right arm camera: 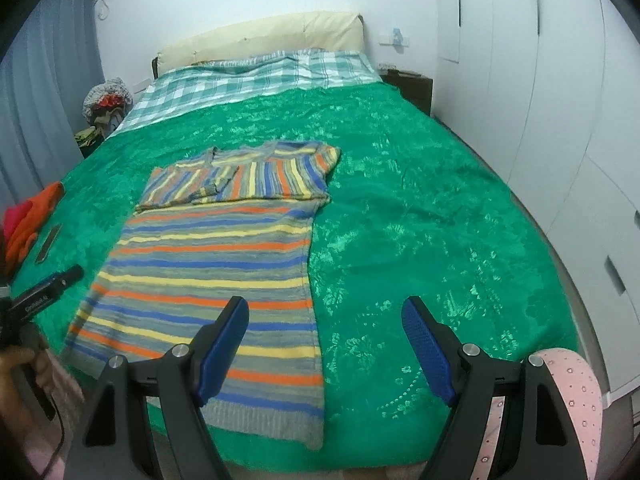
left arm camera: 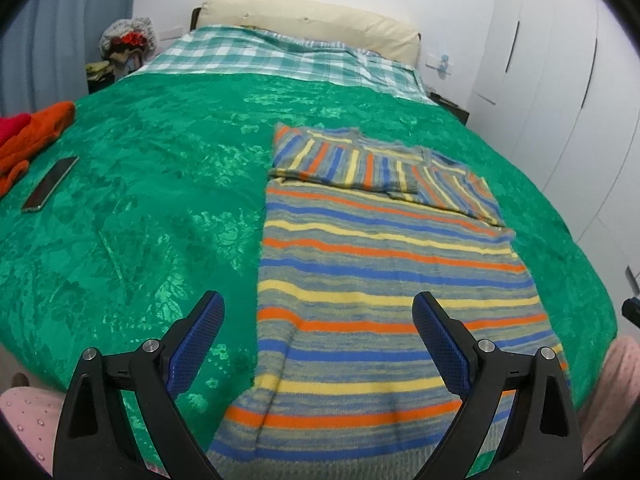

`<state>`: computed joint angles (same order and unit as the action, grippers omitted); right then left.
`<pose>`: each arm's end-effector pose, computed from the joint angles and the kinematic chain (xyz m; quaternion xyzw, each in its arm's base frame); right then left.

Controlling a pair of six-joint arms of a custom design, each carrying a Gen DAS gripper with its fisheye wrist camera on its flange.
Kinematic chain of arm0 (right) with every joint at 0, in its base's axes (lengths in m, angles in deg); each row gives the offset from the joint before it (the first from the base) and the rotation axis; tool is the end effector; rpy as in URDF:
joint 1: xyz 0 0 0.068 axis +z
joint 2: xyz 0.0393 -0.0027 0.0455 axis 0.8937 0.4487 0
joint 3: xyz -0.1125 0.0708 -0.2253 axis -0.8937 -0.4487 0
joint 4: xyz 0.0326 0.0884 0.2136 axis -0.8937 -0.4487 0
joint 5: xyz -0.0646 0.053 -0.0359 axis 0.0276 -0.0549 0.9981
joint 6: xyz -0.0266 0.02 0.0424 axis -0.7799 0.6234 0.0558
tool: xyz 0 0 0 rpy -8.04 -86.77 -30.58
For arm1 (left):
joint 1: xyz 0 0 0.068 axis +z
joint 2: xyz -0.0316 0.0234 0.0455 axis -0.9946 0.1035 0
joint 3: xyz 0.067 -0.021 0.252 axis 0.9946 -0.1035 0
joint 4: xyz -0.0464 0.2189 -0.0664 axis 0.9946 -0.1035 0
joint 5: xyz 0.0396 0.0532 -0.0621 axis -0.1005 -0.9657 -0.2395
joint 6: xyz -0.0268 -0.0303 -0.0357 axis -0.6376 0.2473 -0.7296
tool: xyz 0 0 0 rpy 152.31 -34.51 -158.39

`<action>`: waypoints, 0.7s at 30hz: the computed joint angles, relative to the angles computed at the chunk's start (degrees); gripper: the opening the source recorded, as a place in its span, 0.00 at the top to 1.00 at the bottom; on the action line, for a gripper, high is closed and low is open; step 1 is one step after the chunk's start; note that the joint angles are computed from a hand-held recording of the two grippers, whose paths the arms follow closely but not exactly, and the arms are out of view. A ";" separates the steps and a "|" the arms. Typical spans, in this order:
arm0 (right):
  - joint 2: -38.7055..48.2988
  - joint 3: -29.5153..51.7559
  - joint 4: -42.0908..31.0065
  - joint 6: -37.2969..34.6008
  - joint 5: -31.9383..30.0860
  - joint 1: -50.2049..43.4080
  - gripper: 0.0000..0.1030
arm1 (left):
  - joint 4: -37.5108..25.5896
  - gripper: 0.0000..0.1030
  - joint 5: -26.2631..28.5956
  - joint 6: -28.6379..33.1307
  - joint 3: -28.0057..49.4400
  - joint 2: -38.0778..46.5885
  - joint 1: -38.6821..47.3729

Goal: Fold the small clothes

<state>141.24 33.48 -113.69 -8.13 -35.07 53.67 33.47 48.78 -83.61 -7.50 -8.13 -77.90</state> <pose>0.2652 -0.0386 0.2795 -0.0069 0.9206 0.0303 0.3893 0.2643 0.0238 0.2237 -0.0794 0.9087 -0.0633 0.4050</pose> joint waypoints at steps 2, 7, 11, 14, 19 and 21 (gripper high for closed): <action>-1.30 0.19 -0.64 -0.35 0.30 0.54 0.24 | -0.71 0.07 0.75 -0.14 0.32 0.18 0.55; -4.08 -0.16 -2.01 -0.99 -0.79 1.03 0.19 | -0.63 0.06 1.70 -2.22 0.92 0.67 1.59; -2.17 -0.45 -1.84 -2.00 -1.86 0.67 0.19 | -0.81 0.06 0.24 -2.35 1.45 2.73 0.70; 0.16 -1.35 -0.05 -2.60 -2.70 -0.83 0.19 | -0.84 0.06 -1.48 -1.85 1.22 3.55 -0.40; 6.89 1.08 -1.13 0.06 -6.34 -4.60 0.19 | -3.35 0.06 -0.53 -1.06 0.61 2.73 -0.11; 8.12 1.51 -1.01 1.09 -6.73 -5.44 0.19 | -4.24 0.06 0.76 -0.41 0.55 1.97 0.66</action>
<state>149.37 34.98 -114.70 -7.03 -41.79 48.23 29.23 49.54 -84.02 -6.95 -6.16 -77.23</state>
